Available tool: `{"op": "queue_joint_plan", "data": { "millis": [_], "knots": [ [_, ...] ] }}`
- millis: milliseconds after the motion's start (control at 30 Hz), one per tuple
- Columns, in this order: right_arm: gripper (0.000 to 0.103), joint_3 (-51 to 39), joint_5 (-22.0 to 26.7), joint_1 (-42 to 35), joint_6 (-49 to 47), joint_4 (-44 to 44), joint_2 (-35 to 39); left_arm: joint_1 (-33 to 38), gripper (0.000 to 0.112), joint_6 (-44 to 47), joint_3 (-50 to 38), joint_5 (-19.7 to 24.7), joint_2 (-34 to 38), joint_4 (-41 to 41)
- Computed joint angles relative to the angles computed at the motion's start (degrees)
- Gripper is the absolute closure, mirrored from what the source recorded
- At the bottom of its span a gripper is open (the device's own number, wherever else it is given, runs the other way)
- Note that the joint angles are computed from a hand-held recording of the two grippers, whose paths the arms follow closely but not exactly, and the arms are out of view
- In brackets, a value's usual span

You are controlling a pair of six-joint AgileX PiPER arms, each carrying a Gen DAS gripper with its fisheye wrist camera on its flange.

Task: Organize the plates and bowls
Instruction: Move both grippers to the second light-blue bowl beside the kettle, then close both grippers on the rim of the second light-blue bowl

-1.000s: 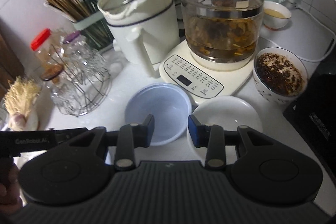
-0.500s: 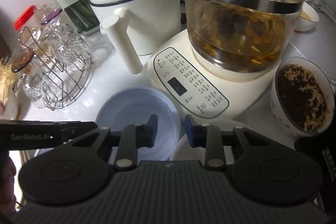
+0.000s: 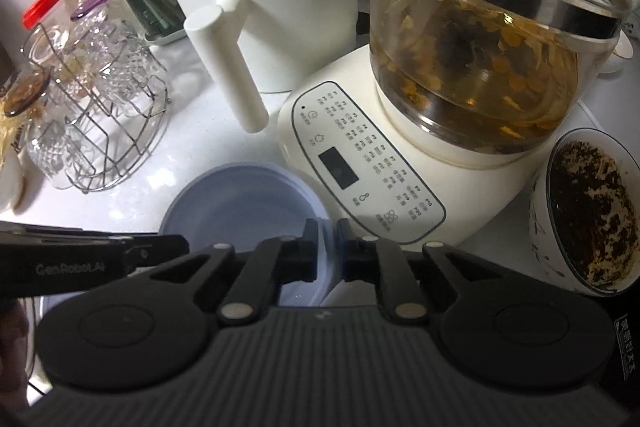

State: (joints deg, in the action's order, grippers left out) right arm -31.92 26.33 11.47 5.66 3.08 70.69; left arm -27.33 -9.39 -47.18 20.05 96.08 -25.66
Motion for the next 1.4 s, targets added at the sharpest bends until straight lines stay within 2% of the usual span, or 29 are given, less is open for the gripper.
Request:
{"op": "queue_joint_plan", "data": {
  "millis": [133,333,633,900,1067,1400],
  "knots": [
    [0.093,-0.46,0.91,-1.17,-3.58,3.08,-0.43,0.57,0.100,-1.24,-0.14,0.84,-0.68,0.16],
    [0.093,-1.95,4.57,-3.15,-8.57,7.67,-3.29,0.56,0.100,-5.86,-0.16,1.35,-4.67,6.58],
    [0.093,-4.55,9.28,1.15,-1.60,4.19,-9.24,2.10,0.100,-9.38,1.08,4.32,-12.18,11.36],
    [0.093,-6.95,11.94,10.63,12.75,-4.67,-14.24,4.00,0.100,-10.59,3.69,7.33,-21.30,14.64],
    [0.093,-8.34,13.29,20.14,26.62,-14.80,-15.96,6.20,0.100,-9.26,6.02,9.13,-27.61,15.19],
    [0.093,-9.56,19.68,39.48,50.09,-28.85,-16.21,14.39,0.100,-1.22,11.99,16.02,-39.71,9.85]
  ]
}}
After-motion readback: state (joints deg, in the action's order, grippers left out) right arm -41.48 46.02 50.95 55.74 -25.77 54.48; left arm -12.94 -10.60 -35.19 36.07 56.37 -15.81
